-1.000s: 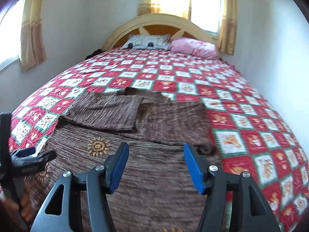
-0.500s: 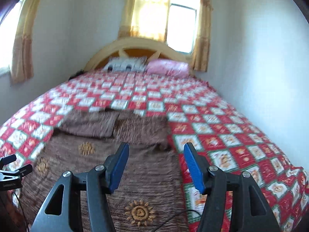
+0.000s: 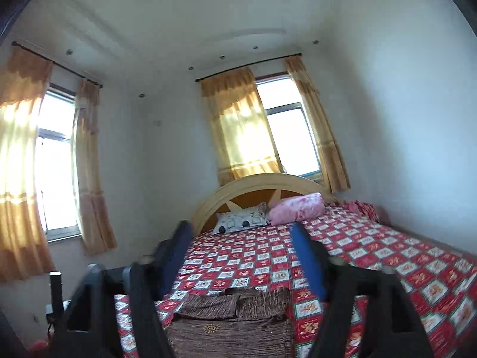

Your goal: Fold small clothes

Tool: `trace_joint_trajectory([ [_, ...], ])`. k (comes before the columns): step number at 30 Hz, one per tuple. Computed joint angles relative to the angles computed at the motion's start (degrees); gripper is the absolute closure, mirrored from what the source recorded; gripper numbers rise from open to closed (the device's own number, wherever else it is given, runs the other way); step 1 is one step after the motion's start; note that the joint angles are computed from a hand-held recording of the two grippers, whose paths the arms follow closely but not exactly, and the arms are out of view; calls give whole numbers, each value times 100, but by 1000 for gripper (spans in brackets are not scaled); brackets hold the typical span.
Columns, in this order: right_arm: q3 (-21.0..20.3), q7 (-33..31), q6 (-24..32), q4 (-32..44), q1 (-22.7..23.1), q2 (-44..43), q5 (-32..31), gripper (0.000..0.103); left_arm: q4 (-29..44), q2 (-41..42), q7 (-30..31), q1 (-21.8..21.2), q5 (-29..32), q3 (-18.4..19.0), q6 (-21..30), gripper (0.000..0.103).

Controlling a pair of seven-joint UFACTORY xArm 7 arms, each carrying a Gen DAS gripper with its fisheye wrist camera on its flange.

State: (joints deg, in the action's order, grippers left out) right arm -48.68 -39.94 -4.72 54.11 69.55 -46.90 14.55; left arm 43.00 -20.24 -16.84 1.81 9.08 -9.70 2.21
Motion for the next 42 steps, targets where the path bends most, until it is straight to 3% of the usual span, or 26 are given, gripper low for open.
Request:
trace_joint_trajectory([
  [1,166,21,340,25,-346,55,-50,6,-36,-33,-127,292,182,-248,100,0],
  [3,481,122,650,-53,-1042,391,27,6,-105,41,-178,263,232,-261,281,0],
  [6,558,96,1033,-236,-1490,855,191,6,-310,363,257,-628,-382,386,467,0],
  [9,275,26,1375,-236,-1410,1687,444,6,-259,862,-67,-475,-107,83,819,0],
  [10,24,-37,1665,-153,-1214,2014,596,6,-184,1069,-65,-588,-186,140,986,0],
  [14,-768,-562,1895,-117,-480,2859,1320,16,-112,1419,867,-1179,-1592,660,1175,6],
  [16,-1275,-863,2137,21,-83,3332,1813,25,0,1619,1246,-1269,-2212,753,1310,18],
  [17,-1314,-903,2200,-6,-100,3452,1942,25,-17,1630,1383,-1272,-2427,751,1343,20],
  [18,-1536,-1066,2314,70,43,3668,2260,25,20,1713,1468,-1259,-2616,754,1416,22],
  [21,-2036,-1637,2822,307,211,4484,3369,25,-129,1660,1294,-1193,-2414,627,1148,22],
  [23,-1897,-1978,3084,421,-84,5051,3934,29,-151,1655,1227,-1188,-2317,590,1106,24],
  [25,-1829,-1853,3227,467,-258,5376,3909,47,-185,1671,1196,-1193,-2327,583,1009,25],
  [28,-1499,-1814,3583,626,-783,5830,4150,47,-221,1658,1085,-1207,-2251,559,955,25],
  [31,-1206,-1848,3612,636,-1056,5968,4106,47,-160,1696,1261,-1376,-2479,675,972,38],
  [35,-936,-1872,3230,478,-1083,5799,3766,49,-201,1702,679,-1172,-1895,506,847,45],
  [37,-826,-1842,3024,365,-1053,5677,3489,65,-162,1703,622,-1174,-1920,527,922,55],
  [41,-526,-1937,2922,265,-1184,5521,3153,80,-134,1685,564,-1157,-2060,569,1051,69],
  [42,-437,-1968,2952,278,-1278,5523,3189,83,-154,1671,474,-1134,-2010,569,1049,77],
])
